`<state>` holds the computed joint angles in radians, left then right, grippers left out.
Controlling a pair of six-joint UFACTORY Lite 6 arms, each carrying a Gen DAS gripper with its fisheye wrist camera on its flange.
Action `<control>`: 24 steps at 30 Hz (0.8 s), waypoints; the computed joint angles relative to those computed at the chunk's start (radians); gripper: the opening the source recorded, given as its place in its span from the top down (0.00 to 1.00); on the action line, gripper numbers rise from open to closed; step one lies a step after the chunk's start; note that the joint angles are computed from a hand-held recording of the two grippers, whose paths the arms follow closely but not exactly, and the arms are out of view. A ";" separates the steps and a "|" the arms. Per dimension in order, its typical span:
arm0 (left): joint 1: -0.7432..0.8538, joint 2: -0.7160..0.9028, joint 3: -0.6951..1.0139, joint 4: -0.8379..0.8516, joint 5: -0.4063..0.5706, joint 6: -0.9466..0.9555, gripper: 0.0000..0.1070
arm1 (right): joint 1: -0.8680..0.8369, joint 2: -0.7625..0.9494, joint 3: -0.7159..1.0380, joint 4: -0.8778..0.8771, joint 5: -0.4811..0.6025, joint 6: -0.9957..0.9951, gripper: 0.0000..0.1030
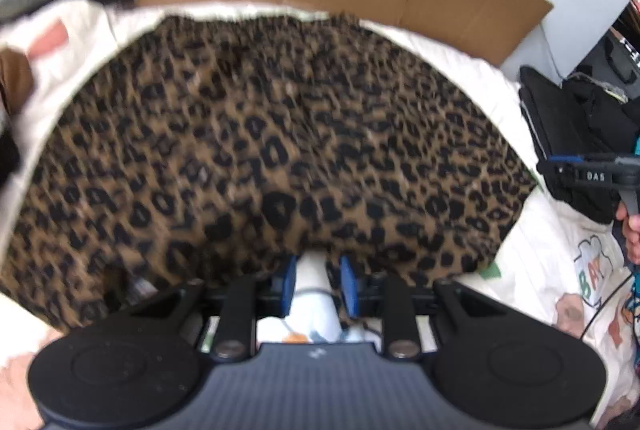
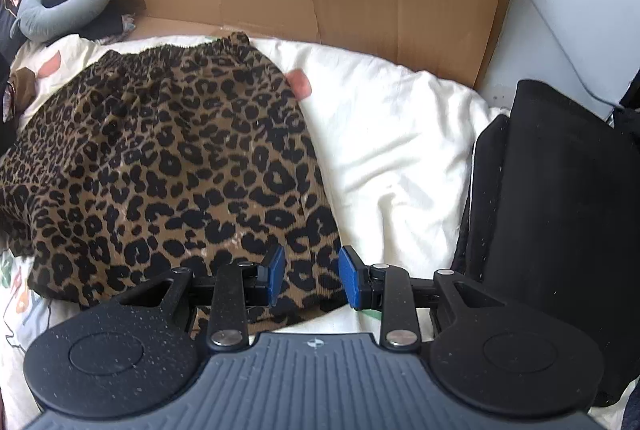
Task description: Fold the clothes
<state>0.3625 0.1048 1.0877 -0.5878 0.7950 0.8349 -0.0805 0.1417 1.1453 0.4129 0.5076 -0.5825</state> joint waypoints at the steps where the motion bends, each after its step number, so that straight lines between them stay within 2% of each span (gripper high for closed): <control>1: 0.003 0.007 -0.014 -0.011 0.001 -0.010 0.74 | 0.003 0.006 -0.004 -0.006 -0.008 0.005 0.64; 6: -0.018 0.024 -0.082 -0.070 -0.064 -0.005 0.62 | 0.000 0.048 -0.006 -0.033 -0.037 0.033 0.64; 16: -0.076 0.115 -0.111 -0.086 -0.158 0.019 0.64 | 0.007 0.118 -0.005 -0.040 -0.073 0.031 0.64; 17: -0.074 0.112 -0.116 -0.092 -0.159 0.024 0.65 | 0.009 0.123 -0.005 -0.044 -0.077 0.034 0.64; 19: -0.070 0.109 -0.121 -0.098 -0.155 0.029 0.80 | 0.011 0.134 -0.002 -0.038 -0.081 0.027 0.64; 20: -0.068 0.111 -0.118 -0.094 -0.147 0.025 0.90 | 0.011 0.140 -0.001 -0.030 -0.083 0.018 0.64; 24: -0.039 0.114 -0.091 -0.079 -0.086 0.008 0.95 | 0.004 0.155 0.002 0.011 -0.089 -0.024 0.64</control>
